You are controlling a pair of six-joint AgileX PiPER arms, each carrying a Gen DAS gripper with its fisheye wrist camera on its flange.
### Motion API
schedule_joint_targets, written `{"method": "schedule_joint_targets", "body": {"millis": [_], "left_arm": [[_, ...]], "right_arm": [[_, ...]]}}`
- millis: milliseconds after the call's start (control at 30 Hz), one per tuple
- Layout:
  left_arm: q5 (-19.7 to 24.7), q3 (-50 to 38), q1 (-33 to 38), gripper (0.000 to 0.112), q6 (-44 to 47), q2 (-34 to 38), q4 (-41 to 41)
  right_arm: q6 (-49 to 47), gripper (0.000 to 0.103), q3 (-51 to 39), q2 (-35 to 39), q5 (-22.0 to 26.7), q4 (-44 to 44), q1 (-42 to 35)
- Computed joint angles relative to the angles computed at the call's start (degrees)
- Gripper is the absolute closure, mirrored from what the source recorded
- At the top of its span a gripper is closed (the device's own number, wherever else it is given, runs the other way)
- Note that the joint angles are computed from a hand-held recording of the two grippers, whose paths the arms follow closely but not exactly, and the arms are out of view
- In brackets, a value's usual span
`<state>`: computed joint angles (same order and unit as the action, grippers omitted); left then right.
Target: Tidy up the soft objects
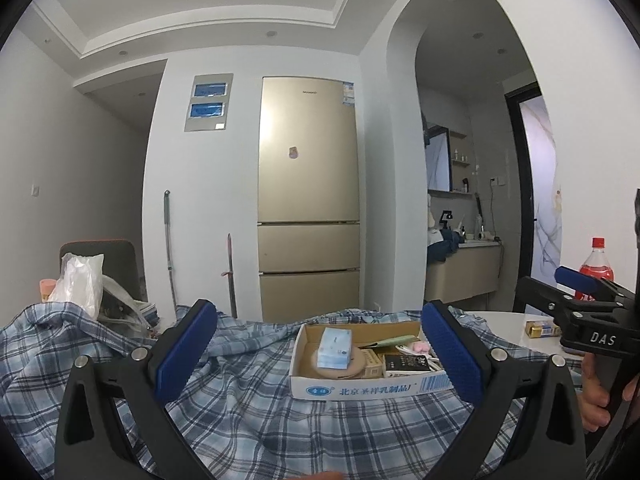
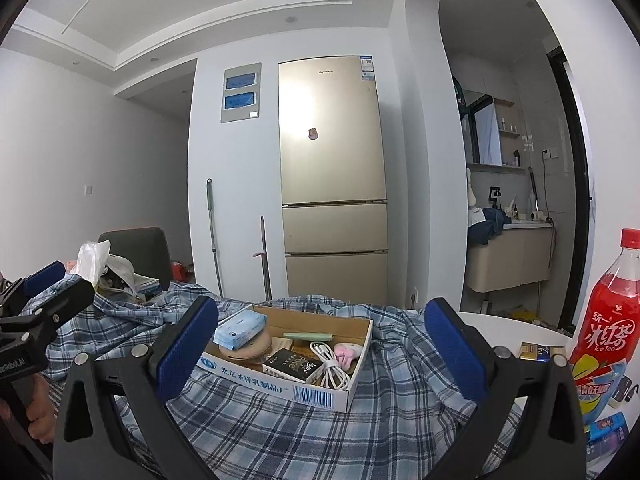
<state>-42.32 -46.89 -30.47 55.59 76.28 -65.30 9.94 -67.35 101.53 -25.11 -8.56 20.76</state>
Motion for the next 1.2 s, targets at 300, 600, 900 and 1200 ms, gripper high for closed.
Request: {"method": "schedule_joint_targets", "body": {"millis": [300,600,900,1200], "left_arm": [[1.6,-0.3,1.4,0.009,-0.2,0.0,-0.6],[-0.5,0.1,0.4,0.009,-0.2,0.6,0.6],[0.7,0.2,1.3,0.009,-0.4,0.4,0.0],[0.4,0.0,1.0,0.009,0.6,0.5,-0.5]], "right_arm": [[-1.1,0.000,0.0,-0.4,0.8,1.0,0.2],[2.3,0.000,-1.3,-0.4,3.1,-1.1,-0.6],[-0.5,0.000,-1.2,-0.3,2.5,1.2,0.0],[-0.4,0.000,-1.1,-0.3,2.6,1.1,0.0]]}}
